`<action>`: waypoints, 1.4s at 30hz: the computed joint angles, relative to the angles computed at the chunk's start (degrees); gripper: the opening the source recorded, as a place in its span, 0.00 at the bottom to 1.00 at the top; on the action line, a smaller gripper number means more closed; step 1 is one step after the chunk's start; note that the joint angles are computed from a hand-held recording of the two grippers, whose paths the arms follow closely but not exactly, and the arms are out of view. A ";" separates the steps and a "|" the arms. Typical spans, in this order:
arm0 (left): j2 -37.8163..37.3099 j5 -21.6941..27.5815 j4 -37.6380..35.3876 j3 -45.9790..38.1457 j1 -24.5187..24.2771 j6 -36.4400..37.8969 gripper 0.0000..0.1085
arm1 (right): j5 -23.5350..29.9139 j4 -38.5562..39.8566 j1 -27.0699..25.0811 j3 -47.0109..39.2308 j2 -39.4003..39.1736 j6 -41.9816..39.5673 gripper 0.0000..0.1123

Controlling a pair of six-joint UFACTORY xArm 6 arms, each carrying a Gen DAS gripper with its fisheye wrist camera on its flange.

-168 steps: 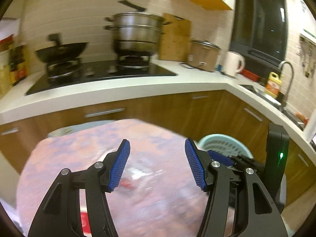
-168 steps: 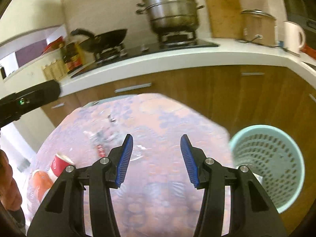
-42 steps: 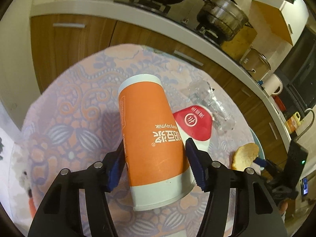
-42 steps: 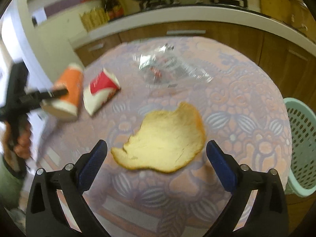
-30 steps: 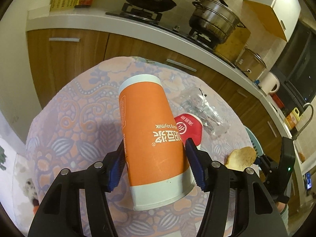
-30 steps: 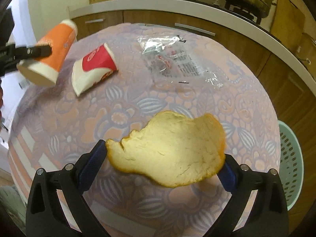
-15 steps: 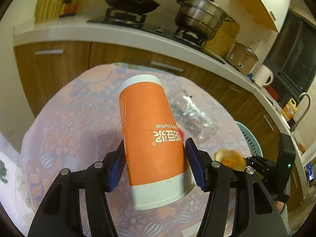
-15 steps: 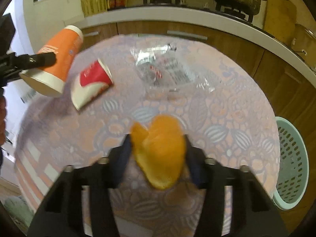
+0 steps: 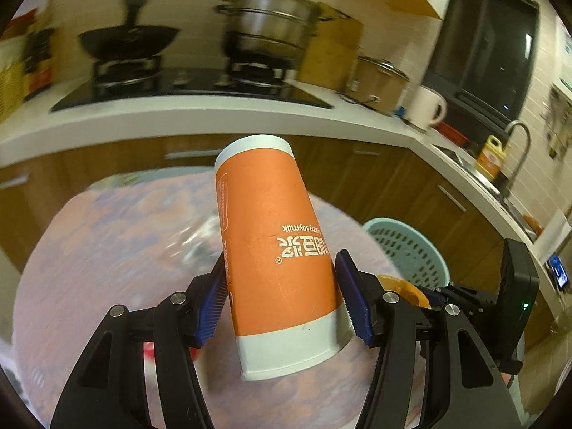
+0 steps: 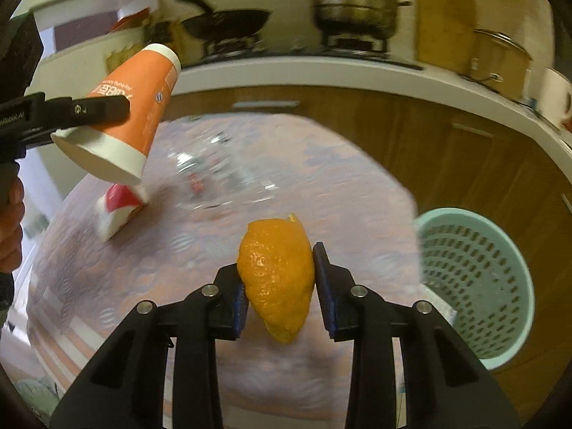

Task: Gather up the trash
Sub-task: 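Carry the peel and orange cup over the blue basket and open both tools, then move both open tools back to the table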

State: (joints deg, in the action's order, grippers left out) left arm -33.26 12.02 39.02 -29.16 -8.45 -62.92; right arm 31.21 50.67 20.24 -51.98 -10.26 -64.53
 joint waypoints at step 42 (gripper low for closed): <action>41.05 -4.35 1.02 -33.87 -10.19 1.78 0.70 | 0.17 -1.24 -16.77 -20.07 18.31 17.79 0.51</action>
State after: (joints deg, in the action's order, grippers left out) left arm 7.79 7.67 40.04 -63.03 -18.64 -61.14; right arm 31.37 49.44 3.47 -72.04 8.05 -46.74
